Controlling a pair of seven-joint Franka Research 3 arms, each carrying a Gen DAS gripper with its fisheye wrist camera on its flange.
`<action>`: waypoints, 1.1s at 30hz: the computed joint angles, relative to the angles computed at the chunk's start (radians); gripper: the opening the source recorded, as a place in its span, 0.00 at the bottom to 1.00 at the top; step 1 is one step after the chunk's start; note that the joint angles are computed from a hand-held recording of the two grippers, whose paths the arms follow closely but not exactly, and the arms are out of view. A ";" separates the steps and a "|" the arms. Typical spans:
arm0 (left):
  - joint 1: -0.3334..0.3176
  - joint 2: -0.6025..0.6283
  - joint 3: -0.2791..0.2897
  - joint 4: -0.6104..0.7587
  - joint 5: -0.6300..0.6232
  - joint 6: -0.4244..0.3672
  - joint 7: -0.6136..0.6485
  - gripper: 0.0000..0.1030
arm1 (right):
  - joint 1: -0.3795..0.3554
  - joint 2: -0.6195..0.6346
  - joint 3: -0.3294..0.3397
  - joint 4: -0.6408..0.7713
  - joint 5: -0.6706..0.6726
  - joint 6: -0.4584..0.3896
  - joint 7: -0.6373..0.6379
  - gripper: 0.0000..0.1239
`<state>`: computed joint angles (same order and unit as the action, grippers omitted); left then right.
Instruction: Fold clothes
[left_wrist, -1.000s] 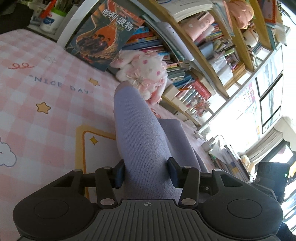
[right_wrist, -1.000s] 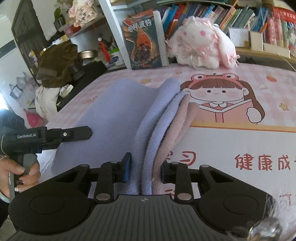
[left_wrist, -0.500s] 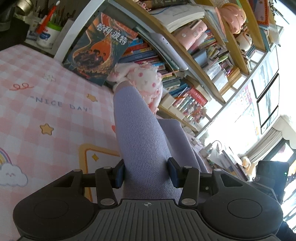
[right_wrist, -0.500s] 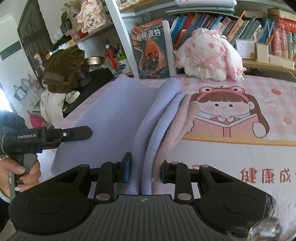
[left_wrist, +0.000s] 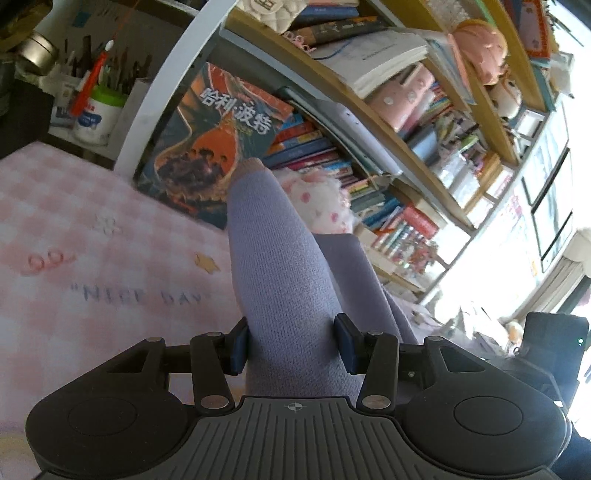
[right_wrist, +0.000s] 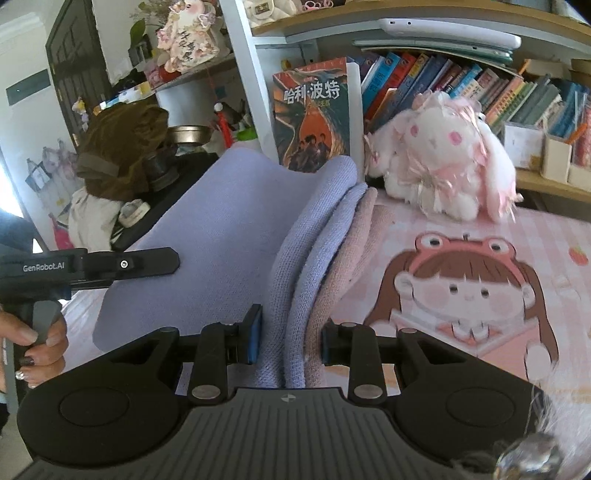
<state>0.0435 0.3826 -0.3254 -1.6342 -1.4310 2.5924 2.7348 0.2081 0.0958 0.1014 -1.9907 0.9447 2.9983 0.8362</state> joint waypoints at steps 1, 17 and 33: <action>-0.009 0.029 0.007 0.040 0.031 0.003 -0.027 0.44 | -0.002 0.026 -0.004 0.029 -0.008 -0.004 0.007 0.22; -0.126 0.516 0.033 0.682 0.568 0.022 -0.541 0.45 | -0.043 0.460 -0.054 0.548 -0.450 -0.151 0.455 0.22; 0.102 0.417 -0.365 0.356 0.578 0.503 -0.207 0.70 | -0.115 0.397 0.082 0.347 -0.363 0.194 0.292 0.55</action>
<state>0.1452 0.7992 -0.6903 -1.2781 -0.8531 3.0954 2.5283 0.0935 0.4923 0.1832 -1.6438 0.5817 3.1926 1.1286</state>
